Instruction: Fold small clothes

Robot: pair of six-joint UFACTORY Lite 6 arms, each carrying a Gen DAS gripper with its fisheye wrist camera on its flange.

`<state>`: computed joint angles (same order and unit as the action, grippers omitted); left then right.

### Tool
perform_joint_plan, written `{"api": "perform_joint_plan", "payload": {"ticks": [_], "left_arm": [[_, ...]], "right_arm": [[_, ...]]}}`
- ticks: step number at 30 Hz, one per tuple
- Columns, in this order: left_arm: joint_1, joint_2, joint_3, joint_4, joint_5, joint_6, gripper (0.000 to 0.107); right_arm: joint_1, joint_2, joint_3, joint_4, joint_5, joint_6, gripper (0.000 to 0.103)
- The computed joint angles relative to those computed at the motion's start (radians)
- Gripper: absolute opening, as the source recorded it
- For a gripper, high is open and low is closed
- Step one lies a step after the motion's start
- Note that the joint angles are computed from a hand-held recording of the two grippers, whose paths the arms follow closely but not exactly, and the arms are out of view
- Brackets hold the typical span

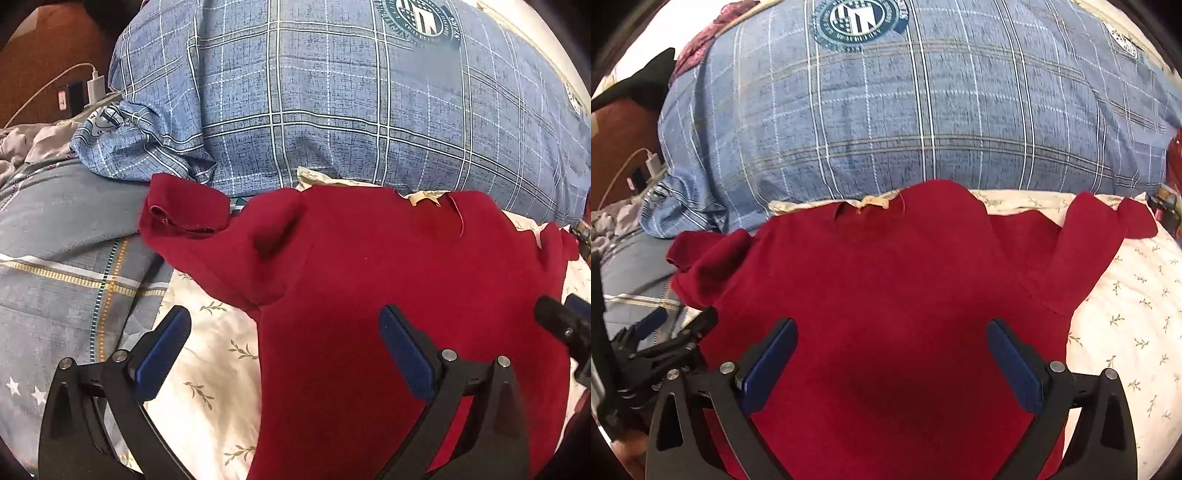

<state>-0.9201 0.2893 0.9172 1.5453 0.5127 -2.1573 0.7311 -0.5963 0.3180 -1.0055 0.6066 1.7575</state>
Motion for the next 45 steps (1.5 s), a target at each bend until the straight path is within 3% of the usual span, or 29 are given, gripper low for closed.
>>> {"api": "perform_joint_plan", "payload": {"ticks": [8, 11, 23, 29, 32, 36, 45], "left_arm": [[0.010, 0.031, 0.016, 0.045, -0.027, -0.022, 0.102], [0.004, 0.035, 0.024, 0.042, -0.024, -0.023, 0.102], [-0.009, 0.042, 0.037, 0.030, -0.005, -0.027, 0.102], [-0.018, 0.058, 0.048, 0.017, 0.009, -0.012, 0.102], [-0.016, 0.057, 0.046, 0.023, 0.008, -0.014, 0.102], [-0.015, 0.058, 0.042, 0.030, 0.014, -0.024, 0.102], [-0.014, 0.065, 0.044, 0.016, 0.028, -0.016, 0.102]], "right_arm": [[-0.034, 0.143, 0.036, -0.082, -0.064, 0.060, 0.101], [-0.041, 0.158, 0.063, -0.024, -0.047, -0.007, 0.100], [-0.067, 0.205, 0.047, -0.082, -0.074, 0.086, 0.099], [-0.019, 0.227, 0.036, -0.170, 0.002, 0.173, 0.099], [-0.050, 0.217, 0.033, -0.144, -0.059, 0.141, 0.099], [-0.034, 0.240, 0.049, -0.136, -0.067, 0.111, 0.090], [-0.025, 0.259, 0.060, -0.144, -0.091, 0.118, 0.089]]}}
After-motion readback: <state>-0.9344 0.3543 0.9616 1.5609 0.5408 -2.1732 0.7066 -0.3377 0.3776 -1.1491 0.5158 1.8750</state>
